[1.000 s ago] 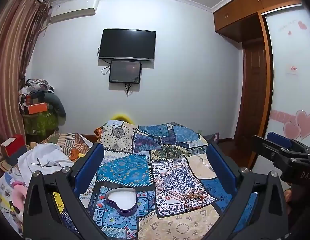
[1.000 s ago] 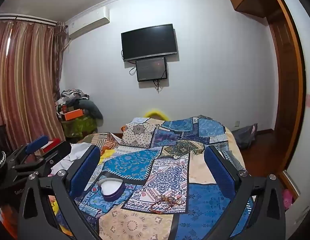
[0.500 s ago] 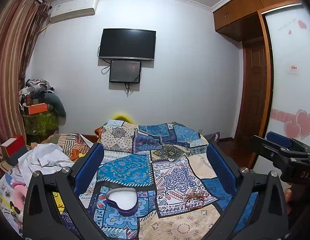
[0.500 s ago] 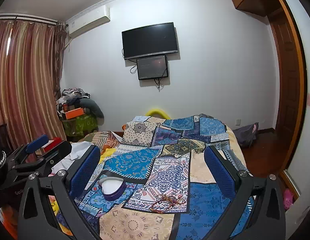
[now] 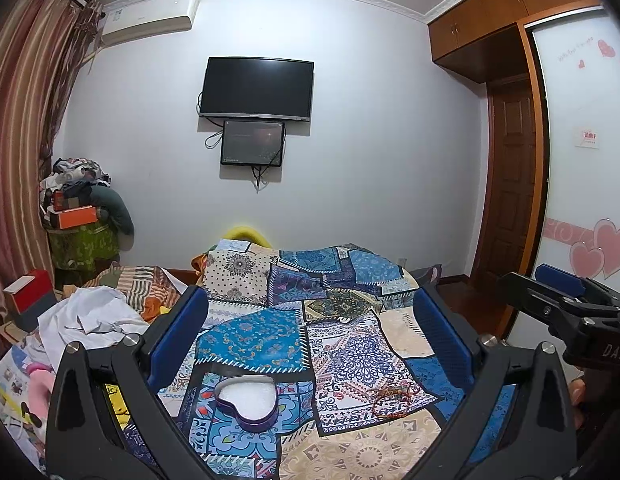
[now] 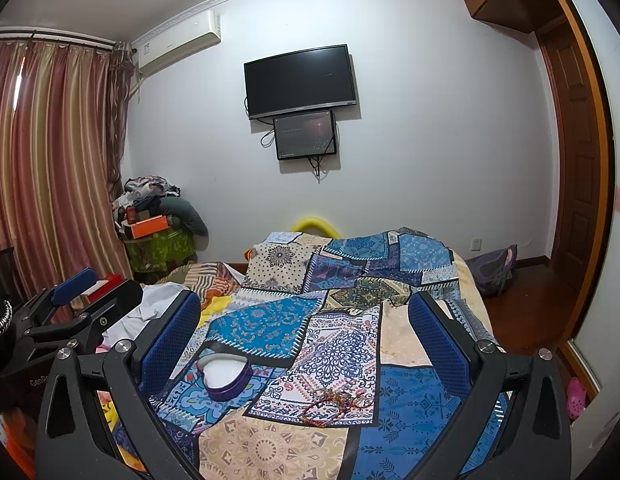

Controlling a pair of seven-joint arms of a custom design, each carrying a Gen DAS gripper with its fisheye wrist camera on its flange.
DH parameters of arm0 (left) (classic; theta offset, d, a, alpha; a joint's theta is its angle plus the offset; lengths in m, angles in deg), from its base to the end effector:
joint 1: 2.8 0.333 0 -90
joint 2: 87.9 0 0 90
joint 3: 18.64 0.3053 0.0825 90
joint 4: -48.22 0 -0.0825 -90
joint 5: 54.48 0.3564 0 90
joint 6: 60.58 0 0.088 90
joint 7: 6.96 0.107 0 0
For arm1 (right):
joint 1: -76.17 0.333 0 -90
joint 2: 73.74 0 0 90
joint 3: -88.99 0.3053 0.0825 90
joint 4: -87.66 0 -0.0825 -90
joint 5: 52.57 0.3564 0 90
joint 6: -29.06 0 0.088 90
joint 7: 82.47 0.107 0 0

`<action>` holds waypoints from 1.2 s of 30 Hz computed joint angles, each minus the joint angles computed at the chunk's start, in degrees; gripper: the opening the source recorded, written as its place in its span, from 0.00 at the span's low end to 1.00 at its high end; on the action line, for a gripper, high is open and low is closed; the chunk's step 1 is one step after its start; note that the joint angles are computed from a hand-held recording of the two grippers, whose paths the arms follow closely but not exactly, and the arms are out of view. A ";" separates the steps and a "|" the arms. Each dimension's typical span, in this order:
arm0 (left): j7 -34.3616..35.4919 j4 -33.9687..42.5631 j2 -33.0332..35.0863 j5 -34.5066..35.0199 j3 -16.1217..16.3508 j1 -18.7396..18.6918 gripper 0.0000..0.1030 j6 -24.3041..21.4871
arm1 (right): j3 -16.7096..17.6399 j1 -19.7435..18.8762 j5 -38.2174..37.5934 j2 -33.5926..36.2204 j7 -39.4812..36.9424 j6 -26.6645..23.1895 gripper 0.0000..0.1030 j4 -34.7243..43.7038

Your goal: Organize jewelry

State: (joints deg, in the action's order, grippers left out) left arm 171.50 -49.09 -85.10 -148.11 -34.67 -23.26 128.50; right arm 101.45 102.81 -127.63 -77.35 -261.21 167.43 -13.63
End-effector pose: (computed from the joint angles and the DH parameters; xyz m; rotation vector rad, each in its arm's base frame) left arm 0.5073 -0.2412 0.6296 -1.1194 1.6942 -1.4731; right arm 0.4389 0.3555 0.6564 -1.2715 1.5044 -1.0294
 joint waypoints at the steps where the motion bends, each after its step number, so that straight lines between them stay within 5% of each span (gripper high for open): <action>1: 0.00 0.00 0.01 0.00 0.00 0.00 1.00 -0.02 | -0.02 0.00 0.02 0.00 0.01 0.03 1.00 -0.01; 11: -11.69 -3.08 -0.80 11.29 -1.31 1.47 1.00 -0.32 | 0.03 0.03 0.19 -0.02 -0.07 0.06 1.00 -0.02; 36: -18.66 -4.86 -1.13 18.09 -2.06 2.76 1.00 -0.60 | -0.08 0.11 0.79 0.08 -0.49 0.27 1.00 -0.18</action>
State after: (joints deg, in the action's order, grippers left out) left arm 152.84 -53.95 -86.23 -130.03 -36.73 -20.50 127.90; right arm 101.37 102.92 -126.84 -77.27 -261.69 167.70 -13.81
